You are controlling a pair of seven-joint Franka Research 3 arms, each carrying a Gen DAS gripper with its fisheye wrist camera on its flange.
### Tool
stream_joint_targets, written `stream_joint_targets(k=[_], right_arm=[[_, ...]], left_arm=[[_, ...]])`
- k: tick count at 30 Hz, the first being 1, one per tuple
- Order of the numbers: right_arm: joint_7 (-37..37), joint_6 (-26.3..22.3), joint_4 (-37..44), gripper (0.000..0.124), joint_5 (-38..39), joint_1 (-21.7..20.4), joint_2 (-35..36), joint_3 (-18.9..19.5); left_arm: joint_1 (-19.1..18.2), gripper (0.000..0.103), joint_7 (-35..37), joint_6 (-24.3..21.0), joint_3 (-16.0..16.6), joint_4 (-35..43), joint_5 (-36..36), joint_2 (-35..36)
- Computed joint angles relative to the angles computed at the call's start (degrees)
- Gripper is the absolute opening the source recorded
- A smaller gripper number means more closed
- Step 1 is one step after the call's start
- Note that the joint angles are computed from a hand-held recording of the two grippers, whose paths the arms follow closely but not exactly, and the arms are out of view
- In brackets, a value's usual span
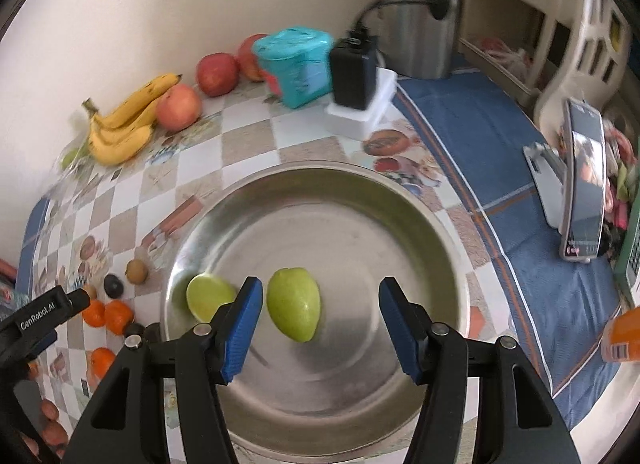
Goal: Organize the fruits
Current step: 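Withdraw both tools from the bowl and move the left tool toward a tangerine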
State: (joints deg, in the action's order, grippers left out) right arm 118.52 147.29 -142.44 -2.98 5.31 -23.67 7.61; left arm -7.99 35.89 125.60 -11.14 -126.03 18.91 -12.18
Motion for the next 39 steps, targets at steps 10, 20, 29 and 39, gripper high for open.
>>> stream_joint_targets(k=[10, 20, 29, 39], right_arm=[[-1.16, 2.47, -0.2, 0.098, -1.65, 1.16, 0.2, 1.64], [1.12, 2.65, -1.33, 0.098, -3.07, 1.46, -1.16, 2.61], [1.82, 0.46, -0.72, 0.098, -4.67, 2.38, -1.95, 4.3], [-3.18, 5.0, -1.39, 0.098, 3.41, 8.03, -2.43, 2.6]], left_arm=[[1.17, 0.103, 0.93, 1.23, 1.41, -5.03, -1.9, -3.38], [3.09, 0.103, 4.03, 2.14, 3.43, -10.19, -4.3, -8.98], [4.87, 0.103, 8.95, 3.59, 5.55, -14.07, -6.68, -13.91], [6.87, 0.103, 11.13, 6.01, 6.58, -17.6, -7.63, -18.47]])
